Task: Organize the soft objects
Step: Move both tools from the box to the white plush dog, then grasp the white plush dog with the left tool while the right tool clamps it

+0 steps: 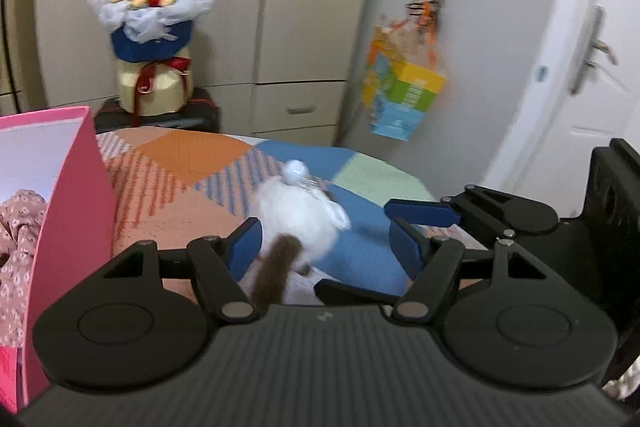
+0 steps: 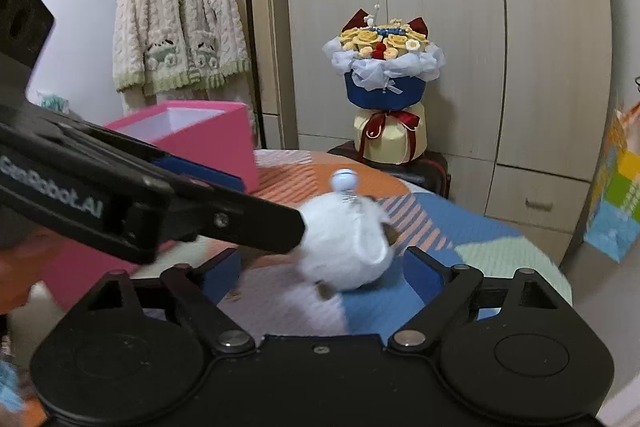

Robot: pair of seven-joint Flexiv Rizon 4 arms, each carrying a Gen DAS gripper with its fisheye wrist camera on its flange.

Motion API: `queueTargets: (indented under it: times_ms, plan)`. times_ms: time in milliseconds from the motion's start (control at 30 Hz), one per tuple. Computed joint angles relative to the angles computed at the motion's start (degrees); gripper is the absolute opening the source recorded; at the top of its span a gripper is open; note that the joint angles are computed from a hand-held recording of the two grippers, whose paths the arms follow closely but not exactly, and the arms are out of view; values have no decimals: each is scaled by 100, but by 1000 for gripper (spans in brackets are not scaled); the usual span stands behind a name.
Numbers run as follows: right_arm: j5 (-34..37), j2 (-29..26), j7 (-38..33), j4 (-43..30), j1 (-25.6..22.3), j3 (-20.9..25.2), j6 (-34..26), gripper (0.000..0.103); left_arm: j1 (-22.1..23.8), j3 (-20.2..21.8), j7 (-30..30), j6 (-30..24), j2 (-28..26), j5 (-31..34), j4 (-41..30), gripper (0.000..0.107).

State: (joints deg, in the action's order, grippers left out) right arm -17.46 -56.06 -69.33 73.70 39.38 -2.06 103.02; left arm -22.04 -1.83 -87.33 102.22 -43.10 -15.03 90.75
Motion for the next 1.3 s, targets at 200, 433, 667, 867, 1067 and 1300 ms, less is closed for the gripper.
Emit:
queueTargets:
  times_ms: [200, 433, 667, 867, 1067, 1300]
  plan:
    - [-855, -667, -778, -1034, -1082, 1898, -1105, 92, -198, 319, -286, -340, -409, -338, -574, 65]
    - [-495, -1019, -1358, -1689, -1063, 2228, -1554, 91, -532, 944, -977, -777, -757, -311, -1109, 60]
    - [100, -904, -1427, -1599, -852, 1913, -1426, 77, -422, 825, -1073, -737, -787, 29, -1129, 52]
    - [358, -314, -484, -572, -50, 414, -677, 76, 214, -140, -811, -567, -332, 214, -448, 47]
    - [554, 213, 208, 385, 608, -511, -201, 76, 469, -634, -582, 106, -40, 441, 255, 47]
    - [890, 655, 809, 1161, 1177, -965, -137, 76, 706, -1010, -490, 413, 297, 607, 955, 47]
